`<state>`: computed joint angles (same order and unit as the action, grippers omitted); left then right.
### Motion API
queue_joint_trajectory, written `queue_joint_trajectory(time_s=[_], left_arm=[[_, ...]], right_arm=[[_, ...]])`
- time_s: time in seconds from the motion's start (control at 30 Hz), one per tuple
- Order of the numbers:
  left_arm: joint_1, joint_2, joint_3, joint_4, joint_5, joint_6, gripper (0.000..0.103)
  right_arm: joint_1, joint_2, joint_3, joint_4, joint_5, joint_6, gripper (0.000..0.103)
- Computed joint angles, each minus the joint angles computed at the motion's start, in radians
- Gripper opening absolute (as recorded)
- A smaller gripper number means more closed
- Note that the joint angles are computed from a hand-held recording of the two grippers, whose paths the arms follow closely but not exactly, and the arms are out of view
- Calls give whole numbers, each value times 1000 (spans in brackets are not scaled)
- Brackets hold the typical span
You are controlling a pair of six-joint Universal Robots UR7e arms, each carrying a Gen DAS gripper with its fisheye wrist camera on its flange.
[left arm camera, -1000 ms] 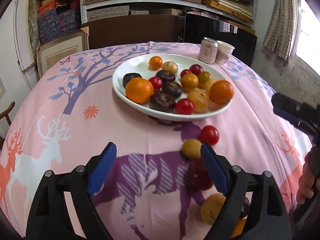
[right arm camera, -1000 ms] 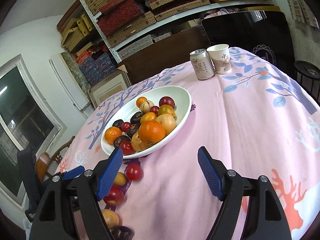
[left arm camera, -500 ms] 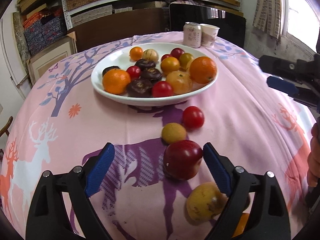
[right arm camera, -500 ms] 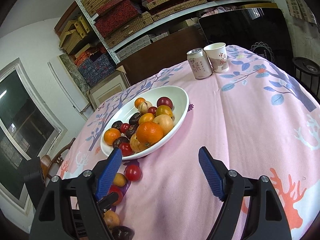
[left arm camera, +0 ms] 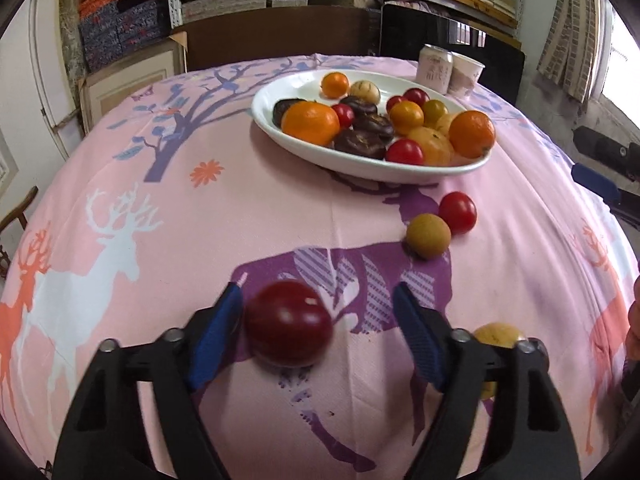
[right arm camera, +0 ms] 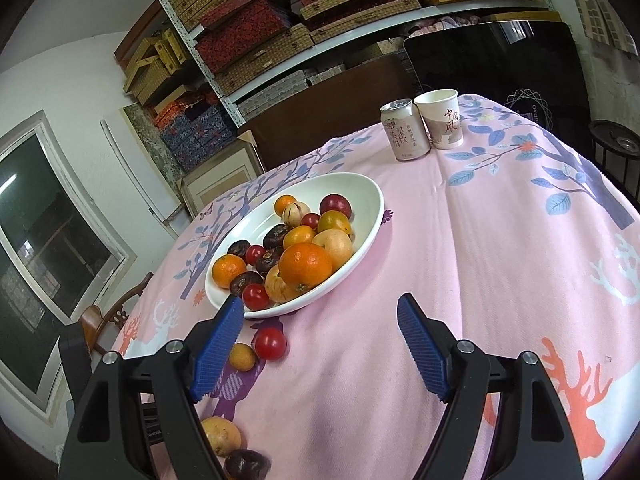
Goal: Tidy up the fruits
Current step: 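Grasp a dark red plum with the left gripper while the right gripper approaches a red tomato, then grasp the red tomato with the right gripper while the left gripper lifts the plum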
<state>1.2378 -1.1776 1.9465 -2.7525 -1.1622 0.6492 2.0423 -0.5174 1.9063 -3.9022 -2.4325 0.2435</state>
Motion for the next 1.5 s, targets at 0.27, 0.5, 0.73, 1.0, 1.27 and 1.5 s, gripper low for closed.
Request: queue_joint_trajectory(time_s=[0.27, 0.5, 0.73, 1.0, 1.27, 1.5], left_arm=[[21, -33, 4, 1, -18, -31, 71], [27, -24, -17, 54, -25, -42, 53], [23, -29, -10, 62, -41, -33, 40], [10, -26, 8, 29, -15, -17, 40], [8, -17, 2, 38, 1, -22, 40], [4, -14, 7, 26, 11, -15, 40]], right_arm=[[1, 6, -11, 33, 6, -8, 80], [9, 29, -50, 112, -2, -45, 80], [17, 54, -89, 202, -19, -71, 77], [23, 91, -177, 395, -57, -95, 41], [-2, 114, -261, 565, -64, -58, 39], [-23, 114, -270, 542, -14, -64, 34]])
